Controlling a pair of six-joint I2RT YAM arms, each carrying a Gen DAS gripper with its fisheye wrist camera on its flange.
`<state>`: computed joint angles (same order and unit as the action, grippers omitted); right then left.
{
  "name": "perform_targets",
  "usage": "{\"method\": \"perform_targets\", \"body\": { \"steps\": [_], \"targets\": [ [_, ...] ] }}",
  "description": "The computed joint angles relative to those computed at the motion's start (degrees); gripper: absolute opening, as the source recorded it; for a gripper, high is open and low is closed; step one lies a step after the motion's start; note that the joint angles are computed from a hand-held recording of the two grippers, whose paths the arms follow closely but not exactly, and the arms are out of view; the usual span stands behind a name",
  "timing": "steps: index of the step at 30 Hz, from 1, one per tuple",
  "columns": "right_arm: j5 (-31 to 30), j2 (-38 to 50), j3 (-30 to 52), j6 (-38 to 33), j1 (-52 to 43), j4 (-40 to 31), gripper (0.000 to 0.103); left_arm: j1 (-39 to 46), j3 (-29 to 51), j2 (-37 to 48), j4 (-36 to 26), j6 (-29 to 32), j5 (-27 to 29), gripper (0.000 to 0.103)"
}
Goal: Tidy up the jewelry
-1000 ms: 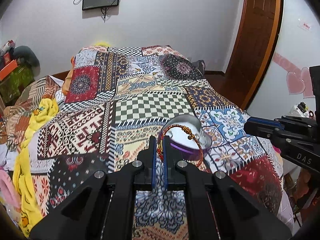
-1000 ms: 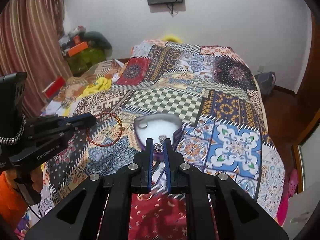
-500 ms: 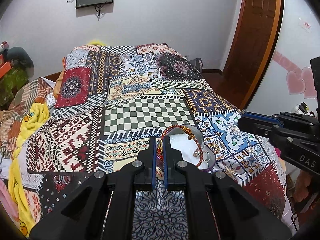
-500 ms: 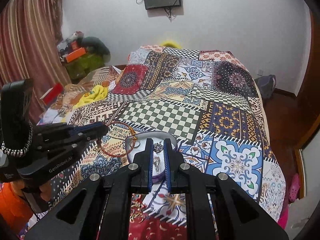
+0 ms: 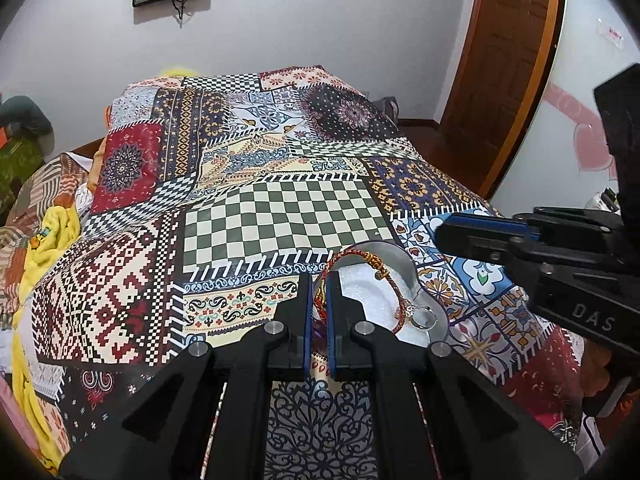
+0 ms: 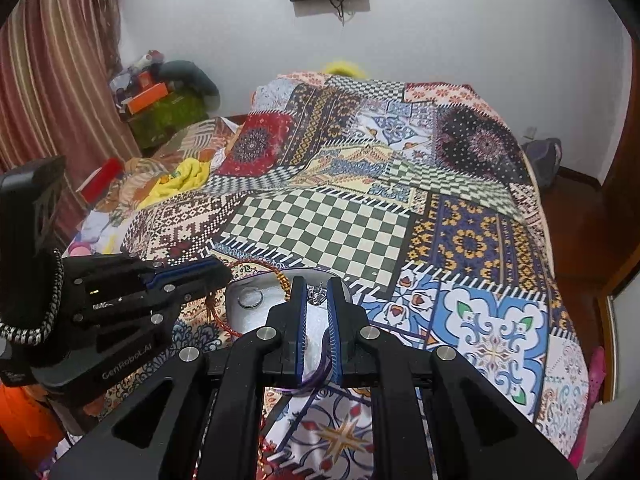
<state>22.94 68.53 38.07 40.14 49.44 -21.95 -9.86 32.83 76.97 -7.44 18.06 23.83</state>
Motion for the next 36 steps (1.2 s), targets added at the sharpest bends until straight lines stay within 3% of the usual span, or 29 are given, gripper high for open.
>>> {"method": "perform_targets", "body": {
  "steps": [16, 30, 36],
  "targets": [
    [-7.27, 7.35, -0.78, -3.37, -5.14, 5.34, 0.009, -1.72, 1.22, 4.79, 2.27, 0.39, -1.38, 0.004],
    [-9.13, 8.32, 0.18, -3.56, -5.31, 3.91, 0.009, -1.85, 1.94, 4.03, -0.79, 1.13, -1.98, 0.006],
    [-6.38, 7.72, 1.6, -2.68, -2.95, 1.04, 0.01, -0.99, 1.44, 0.87, -2.84, 1.74, -2.26, 0.014]
  ]
}}
